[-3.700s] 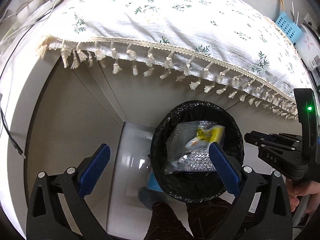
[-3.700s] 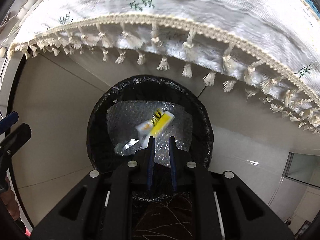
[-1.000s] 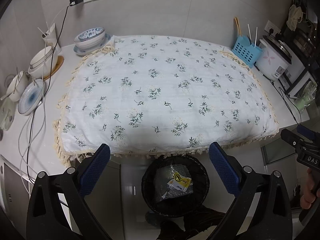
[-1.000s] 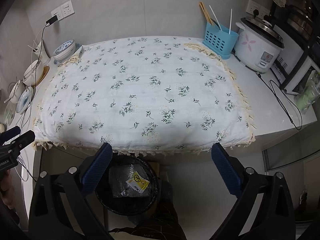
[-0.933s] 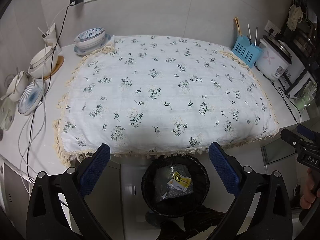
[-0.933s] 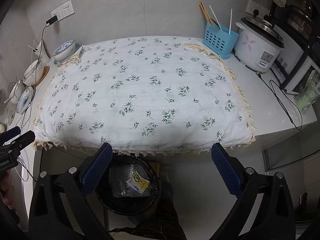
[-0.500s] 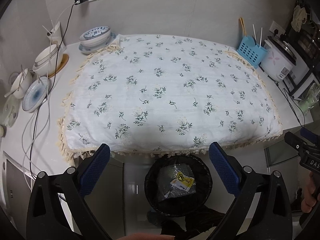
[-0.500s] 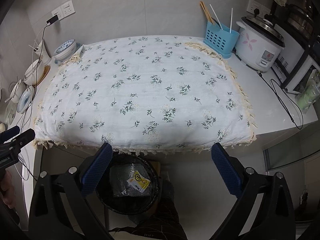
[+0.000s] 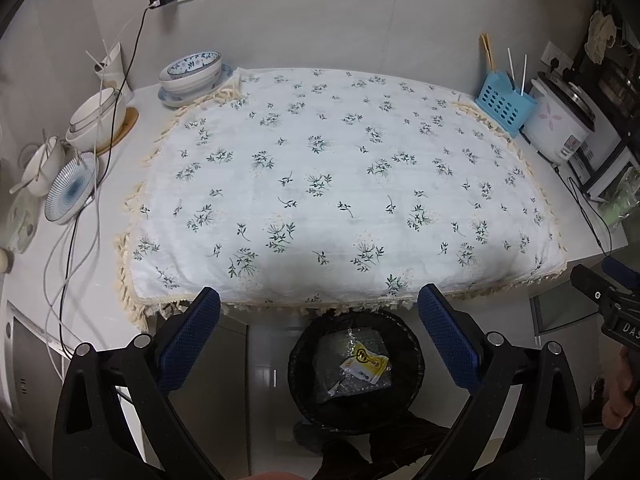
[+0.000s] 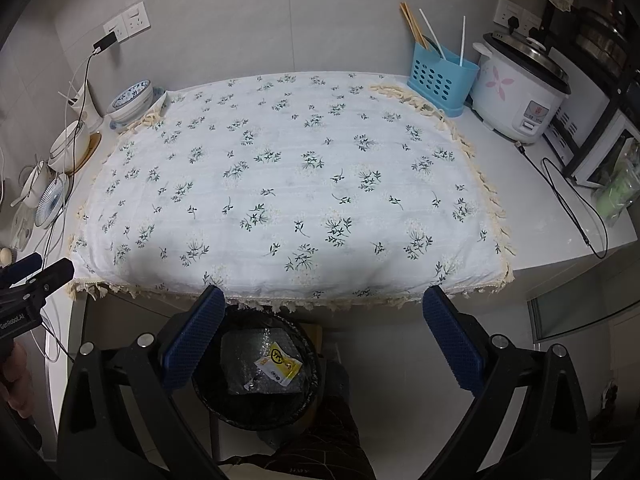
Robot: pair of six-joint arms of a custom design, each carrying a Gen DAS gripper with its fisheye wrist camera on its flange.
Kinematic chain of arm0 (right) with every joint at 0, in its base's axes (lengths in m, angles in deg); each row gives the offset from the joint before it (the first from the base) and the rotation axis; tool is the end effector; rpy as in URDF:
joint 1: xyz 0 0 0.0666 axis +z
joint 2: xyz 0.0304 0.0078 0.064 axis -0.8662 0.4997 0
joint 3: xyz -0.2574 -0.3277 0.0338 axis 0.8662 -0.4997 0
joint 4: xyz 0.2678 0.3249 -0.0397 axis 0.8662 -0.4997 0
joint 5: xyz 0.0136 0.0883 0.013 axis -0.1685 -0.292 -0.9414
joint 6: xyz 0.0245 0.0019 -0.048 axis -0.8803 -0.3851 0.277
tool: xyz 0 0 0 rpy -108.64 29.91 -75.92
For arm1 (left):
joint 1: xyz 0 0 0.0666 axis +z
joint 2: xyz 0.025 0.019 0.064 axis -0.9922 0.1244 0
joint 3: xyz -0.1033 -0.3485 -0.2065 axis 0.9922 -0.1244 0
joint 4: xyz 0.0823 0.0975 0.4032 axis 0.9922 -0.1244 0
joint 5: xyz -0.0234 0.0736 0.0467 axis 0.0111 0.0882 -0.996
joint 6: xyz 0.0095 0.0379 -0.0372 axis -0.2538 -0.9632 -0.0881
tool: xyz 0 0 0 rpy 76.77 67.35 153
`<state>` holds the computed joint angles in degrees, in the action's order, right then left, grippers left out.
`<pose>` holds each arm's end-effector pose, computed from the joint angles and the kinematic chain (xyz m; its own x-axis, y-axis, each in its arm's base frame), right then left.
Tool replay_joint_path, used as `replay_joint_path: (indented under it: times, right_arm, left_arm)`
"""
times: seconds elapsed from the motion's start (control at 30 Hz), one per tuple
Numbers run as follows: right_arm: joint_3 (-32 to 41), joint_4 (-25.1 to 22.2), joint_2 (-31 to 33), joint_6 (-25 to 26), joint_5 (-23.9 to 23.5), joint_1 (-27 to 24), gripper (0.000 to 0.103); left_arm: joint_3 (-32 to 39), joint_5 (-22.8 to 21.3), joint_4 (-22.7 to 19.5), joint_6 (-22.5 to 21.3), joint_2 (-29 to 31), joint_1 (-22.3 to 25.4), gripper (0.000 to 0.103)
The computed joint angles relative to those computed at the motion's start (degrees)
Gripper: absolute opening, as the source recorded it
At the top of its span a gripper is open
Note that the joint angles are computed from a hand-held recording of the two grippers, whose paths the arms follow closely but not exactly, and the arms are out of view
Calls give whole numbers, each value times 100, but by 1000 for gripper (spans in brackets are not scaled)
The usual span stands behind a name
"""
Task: Collect trash
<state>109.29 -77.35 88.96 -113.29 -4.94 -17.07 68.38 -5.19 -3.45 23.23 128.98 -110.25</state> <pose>0.3603 0.3106 0.5485 -0.7528 0.3829 -0.5355 0.4455 0.8952 0.0138 0.4849 -0.2535 0.5500 -0.7753 0.3665 -0.5144 0.4548 0.8891 -0.0519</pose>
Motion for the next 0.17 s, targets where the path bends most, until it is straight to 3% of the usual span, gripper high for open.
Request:
replay_joint_path:
  times: [0.17]
  right_arm:
    - [39, -10, 33, 26, -59, -38, 95]
  left_arm:
    - [4, -1, 24, 42, 29, 7, 96]
